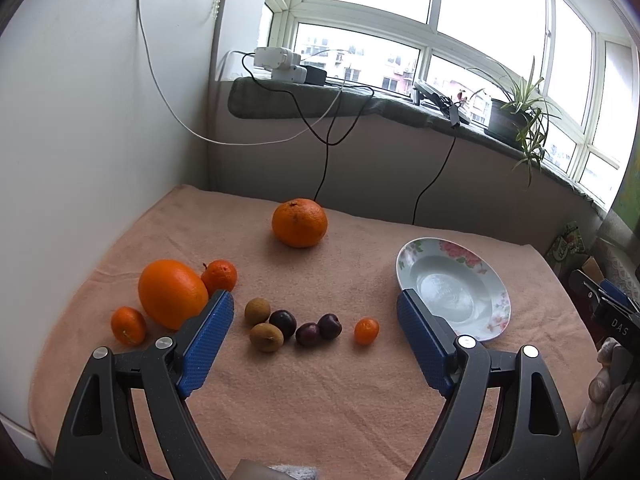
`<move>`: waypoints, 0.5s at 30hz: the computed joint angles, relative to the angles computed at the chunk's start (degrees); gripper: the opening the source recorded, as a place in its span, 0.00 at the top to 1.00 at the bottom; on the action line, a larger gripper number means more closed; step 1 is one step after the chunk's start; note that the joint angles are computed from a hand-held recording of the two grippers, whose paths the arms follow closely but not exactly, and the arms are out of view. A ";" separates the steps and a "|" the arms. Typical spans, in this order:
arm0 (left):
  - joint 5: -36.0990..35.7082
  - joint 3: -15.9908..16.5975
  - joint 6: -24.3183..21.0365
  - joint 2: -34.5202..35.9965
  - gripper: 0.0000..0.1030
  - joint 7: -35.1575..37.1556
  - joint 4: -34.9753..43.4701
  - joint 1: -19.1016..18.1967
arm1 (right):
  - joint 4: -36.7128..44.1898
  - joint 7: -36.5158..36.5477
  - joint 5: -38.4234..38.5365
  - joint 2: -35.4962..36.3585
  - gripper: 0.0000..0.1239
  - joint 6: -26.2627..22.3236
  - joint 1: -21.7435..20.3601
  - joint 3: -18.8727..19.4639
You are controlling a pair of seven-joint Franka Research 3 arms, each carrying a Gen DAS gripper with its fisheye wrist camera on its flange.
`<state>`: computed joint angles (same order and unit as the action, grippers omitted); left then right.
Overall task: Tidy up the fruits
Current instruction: 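Move the right tool toward the large orange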
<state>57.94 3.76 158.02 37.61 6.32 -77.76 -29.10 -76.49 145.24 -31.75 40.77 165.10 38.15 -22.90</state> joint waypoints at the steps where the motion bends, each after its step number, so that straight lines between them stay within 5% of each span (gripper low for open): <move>1: -0.19 0.02 -0.18 -0.16 0.19 -0.16 -0.34 0.10 | 0.39 -0.63 0.41 0.23 0.17 0.13 -0.48 0.65; 8: 1.59 0.63 -0.45 -2.15 0.19 -3.43 -3.74 0.53 | 5.25 -7.64 5.03 3.16 0.17 0.23 -2.99 4.44; 15: 3.07 0.09 -0.90 -3.77 0.19 -5.84 -6.26 2.06 | 15.00 -22.08 15.26 8.73 0.18 -1.50 -8.71 14.05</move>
<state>61.01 3.86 157.13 33.84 0.48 -84.03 -27.03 -61.48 123.16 -16.49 49.50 163.60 29.43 -8.85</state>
